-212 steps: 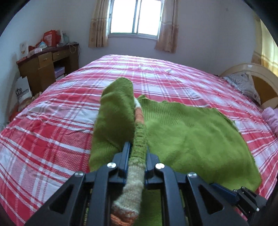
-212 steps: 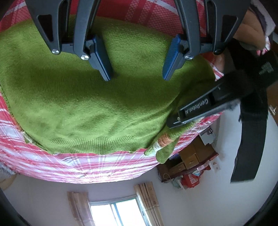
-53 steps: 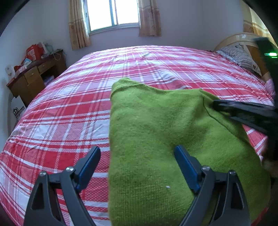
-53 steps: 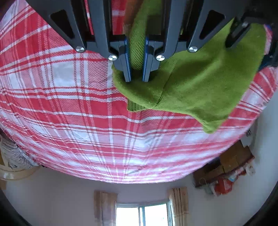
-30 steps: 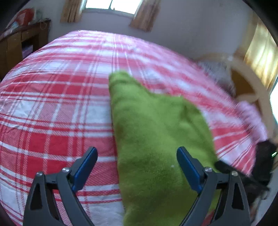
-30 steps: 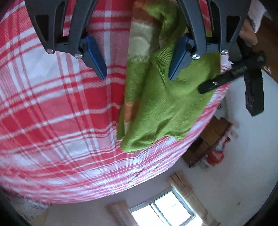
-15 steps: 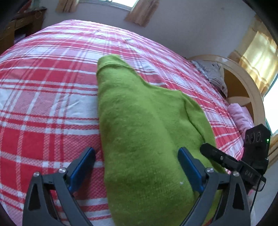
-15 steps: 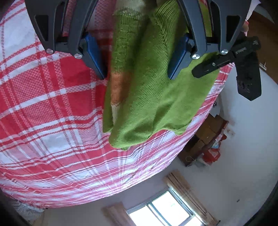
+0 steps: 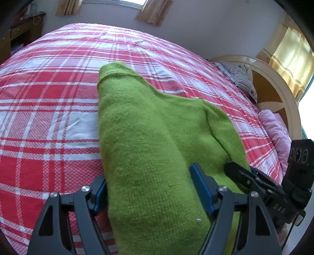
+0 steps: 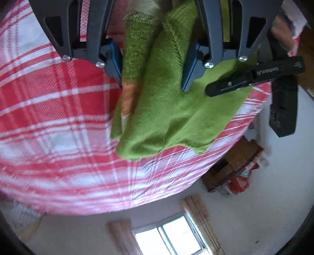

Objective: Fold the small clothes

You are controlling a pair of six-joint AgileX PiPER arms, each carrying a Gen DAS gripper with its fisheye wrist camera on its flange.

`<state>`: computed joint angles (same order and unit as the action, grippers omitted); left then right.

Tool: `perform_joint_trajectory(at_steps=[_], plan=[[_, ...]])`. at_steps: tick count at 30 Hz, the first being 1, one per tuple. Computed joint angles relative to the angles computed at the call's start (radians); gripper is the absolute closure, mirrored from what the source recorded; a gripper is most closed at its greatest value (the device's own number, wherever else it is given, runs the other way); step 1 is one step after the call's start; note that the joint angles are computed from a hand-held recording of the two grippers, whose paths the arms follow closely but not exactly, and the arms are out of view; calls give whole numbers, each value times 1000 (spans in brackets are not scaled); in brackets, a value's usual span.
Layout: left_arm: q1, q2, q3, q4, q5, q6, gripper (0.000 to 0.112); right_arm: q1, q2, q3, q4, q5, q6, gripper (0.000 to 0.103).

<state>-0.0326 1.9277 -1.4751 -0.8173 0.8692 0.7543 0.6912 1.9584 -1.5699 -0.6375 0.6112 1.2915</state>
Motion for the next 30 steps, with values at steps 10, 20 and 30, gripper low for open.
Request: perform_joint_trajectory(at_steps=[10, 20, 30], plan=[[30, 11, 17, -86, 13, 78, 33, 135, 112, -218, -126, 281, -169, 48], [-11, -11, 14, 10, -28, 14, 46, -81, -44, 91, 351, -180, -289, 66], [109, -254, 219, 152, 232, -2, 58, 91, -263, 358, 523, -300, -198, 71]])
